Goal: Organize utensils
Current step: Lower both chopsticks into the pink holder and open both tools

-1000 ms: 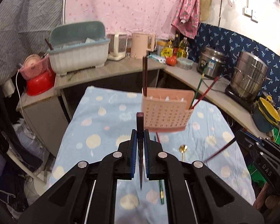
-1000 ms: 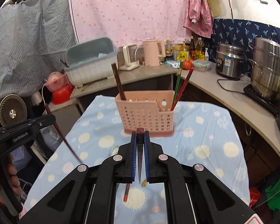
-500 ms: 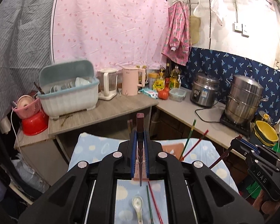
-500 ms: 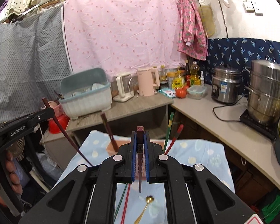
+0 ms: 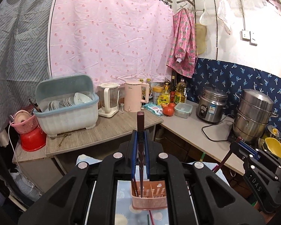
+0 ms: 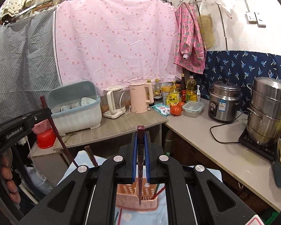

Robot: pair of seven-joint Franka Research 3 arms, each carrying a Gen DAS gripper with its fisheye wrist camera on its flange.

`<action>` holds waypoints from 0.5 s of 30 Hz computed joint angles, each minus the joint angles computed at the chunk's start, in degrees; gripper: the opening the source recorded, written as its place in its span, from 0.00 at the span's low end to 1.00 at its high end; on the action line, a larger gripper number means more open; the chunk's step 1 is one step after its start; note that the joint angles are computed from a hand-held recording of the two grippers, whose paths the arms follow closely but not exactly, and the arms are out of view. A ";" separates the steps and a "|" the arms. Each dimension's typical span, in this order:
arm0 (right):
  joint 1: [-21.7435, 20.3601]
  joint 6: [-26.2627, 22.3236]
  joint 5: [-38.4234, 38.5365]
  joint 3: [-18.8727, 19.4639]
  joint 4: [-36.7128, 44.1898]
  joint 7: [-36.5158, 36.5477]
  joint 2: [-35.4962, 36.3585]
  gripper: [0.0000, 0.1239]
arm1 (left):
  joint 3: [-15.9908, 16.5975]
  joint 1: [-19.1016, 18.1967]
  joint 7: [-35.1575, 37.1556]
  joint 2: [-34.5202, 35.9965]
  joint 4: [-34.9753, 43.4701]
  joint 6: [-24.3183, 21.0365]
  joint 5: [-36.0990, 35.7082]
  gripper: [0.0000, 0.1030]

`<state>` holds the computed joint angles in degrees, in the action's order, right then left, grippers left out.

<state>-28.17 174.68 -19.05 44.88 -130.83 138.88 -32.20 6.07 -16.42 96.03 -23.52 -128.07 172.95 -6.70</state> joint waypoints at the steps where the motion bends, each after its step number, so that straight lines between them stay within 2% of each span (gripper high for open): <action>1: -1.42 -0.01 -0.45 1.07 0.68 0.35 0.26 0.06 | -0.08 0.14 -0.12 0.82 0.67 0.23 0.04 0.07; 8: -9.27 0.75 -3.15 6.98 4.63 2.48 3.80 0.06 | -0.38 0.27 0.58 6.05 3.59 1.32 -1.45 0.07; 15: -14.40 0.83 -5.61 12.48 5.67 4.73 8.38 0.06 | -3.25 3.48 0.14 10.01 4.05 0.84 -1.42 0.07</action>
<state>-42.57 175.51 -24.65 57.36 -125.16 143.61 -23.82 2.82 -12.95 96.16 -13.50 -124.02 173.79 -8.12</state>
